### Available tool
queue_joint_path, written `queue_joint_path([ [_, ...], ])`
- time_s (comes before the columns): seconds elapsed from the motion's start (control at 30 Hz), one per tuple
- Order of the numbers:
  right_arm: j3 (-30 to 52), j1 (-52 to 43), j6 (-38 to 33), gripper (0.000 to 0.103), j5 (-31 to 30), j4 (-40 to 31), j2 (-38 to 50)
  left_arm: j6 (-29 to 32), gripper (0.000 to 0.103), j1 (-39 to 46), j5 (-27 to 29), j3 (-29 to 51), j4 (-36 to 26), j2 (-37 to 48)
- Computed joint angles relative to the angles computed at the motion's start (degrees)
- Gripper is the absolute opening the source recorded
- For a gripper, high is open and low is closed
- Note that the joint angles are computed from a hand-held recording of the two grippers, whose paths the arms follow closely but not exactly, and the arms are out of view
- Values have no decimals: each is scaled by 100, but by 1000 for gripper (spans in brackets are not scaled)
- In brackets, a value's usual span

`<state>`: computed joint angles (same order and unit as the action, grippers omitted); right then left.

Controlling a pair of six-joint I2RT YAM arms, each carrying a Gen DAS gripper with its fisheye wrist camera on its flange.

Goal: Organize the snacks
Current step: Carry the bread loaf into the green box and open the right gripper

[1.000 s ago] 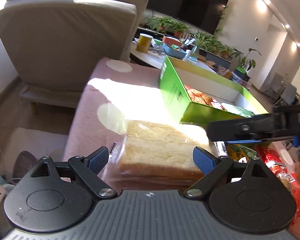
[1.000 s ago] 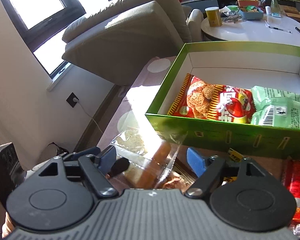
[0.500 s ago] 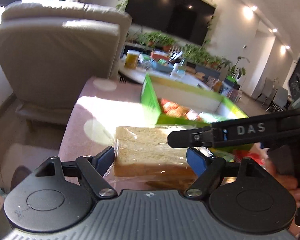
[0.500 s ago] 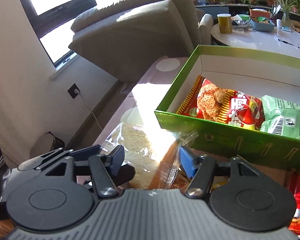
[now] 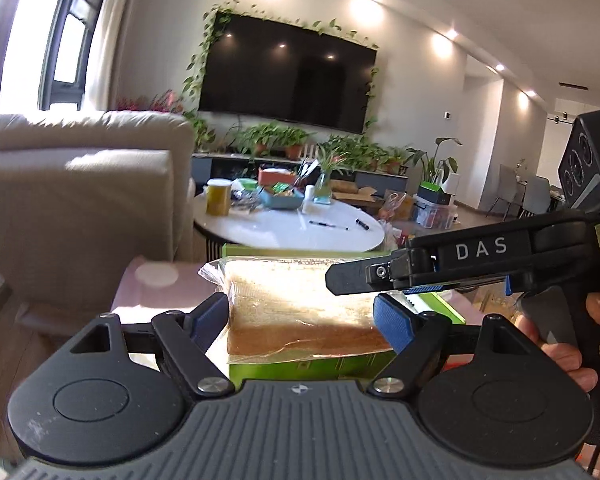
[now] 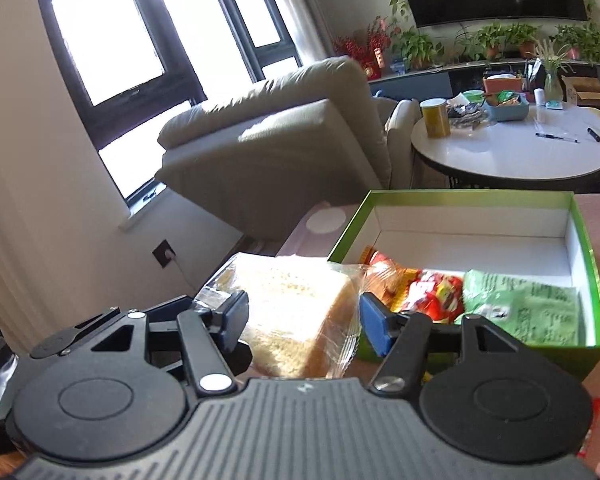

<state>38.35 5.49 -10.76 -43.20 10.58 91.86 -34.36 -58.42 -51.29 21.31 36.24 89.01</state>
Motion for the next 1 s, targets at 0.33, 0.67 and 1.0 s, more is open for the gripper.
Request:
queue_joint_path([
  [0.33, 1212, -202, 167, 70, -113, 39, 1052, 1042, 77, 1240, 1205, 911, 593, 905],
  [0.67, 2102, -84, 437, 70, 159, 168, 2148, 1267, 77, 2025, 1946, 1658, 670, 1912],
  [1.0, 2690, -24, 485, 70, 399, 8, 2741, 1333, 77, 2448, 2359, 2176, 634, 2544],
])
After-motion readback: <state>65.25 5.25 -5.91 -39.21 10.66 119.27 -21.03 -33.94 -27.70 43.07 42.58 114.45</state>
